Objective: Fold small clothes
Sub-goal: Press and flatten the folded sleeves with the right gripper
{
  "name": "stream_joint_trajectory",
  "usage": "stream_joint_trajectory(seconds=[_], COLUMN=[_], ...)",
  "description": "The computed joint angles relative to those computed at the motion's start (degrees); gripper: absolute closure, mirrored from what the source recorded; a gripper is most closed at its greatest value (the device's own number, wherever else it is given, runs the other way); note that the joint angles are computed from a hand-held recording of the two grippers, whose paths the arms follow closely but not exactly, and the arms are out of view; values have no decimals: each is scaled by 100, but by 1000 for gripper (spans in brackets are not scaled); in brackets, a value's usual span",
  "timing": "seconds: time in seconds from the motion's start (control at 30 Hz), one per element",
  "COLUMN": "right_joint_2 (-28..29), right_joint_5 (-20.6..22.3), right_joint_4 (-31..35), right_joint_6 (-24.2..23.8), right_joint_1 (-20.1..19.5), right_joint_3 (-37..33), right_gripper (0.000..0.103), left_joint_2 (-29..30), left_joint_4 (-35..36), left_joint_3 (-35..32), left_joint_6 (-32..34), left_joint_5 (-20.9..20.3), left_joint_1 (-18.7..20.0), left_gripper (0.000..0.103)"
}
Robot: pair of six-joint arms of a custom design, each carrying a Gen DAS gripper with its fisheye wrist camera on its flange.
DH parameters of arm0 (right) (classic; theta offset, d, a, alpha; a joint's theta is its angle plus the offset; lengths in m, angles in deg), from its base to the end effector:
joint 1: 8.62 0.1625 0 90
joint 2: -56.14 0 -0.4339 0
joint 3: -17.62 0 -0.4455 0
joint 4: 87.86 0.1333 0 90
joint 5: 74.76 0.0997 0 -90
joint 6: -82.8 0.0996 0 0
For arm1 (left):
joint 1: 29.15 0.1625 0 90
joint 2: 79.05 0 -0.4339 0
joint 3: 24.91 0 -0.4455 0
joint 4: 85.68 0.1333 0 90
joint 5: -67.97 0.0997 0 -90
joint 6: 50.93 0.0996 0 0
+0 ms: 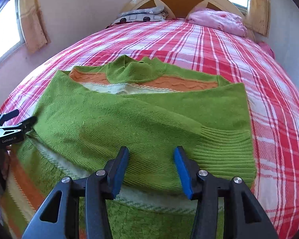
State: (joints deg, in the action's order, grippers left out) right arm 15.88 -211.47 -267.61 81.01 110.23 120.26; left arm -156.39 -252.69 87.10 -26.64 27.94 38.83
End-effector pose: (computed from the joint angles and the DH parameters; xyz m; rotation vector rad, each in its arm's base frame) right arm 0.3706 -0.5466 0.0334 0.3810 -2.3221 0.7905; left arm -0.0226 -0.6147 0.3522 0.4859 2.1175 -0.8081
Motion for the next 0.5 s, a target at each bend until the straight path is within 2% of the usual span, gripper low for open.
stream_joint_trajectory(seconds=[0.17,0.3,0.5], right_joint_2=[-373,-475,-537], right_joint_5=[39,-82,-46], right_joint_4=[208,55,-139], right_joint_6=[618,678,724], right_joint_1=[14,144,345], right_joint_3=[245,482,736], right_gripper=[53,50,47], left_joint_2=[-146,-573,-1154], left_joint_4=[-104,37,73], left_joint_3=[109,395,856], left_joint_6=[53,-127,-141], left_joint_5=[-141,-312,-450], left_joint_1=[-38,-114,-299], left_gripper=[0,0,0])
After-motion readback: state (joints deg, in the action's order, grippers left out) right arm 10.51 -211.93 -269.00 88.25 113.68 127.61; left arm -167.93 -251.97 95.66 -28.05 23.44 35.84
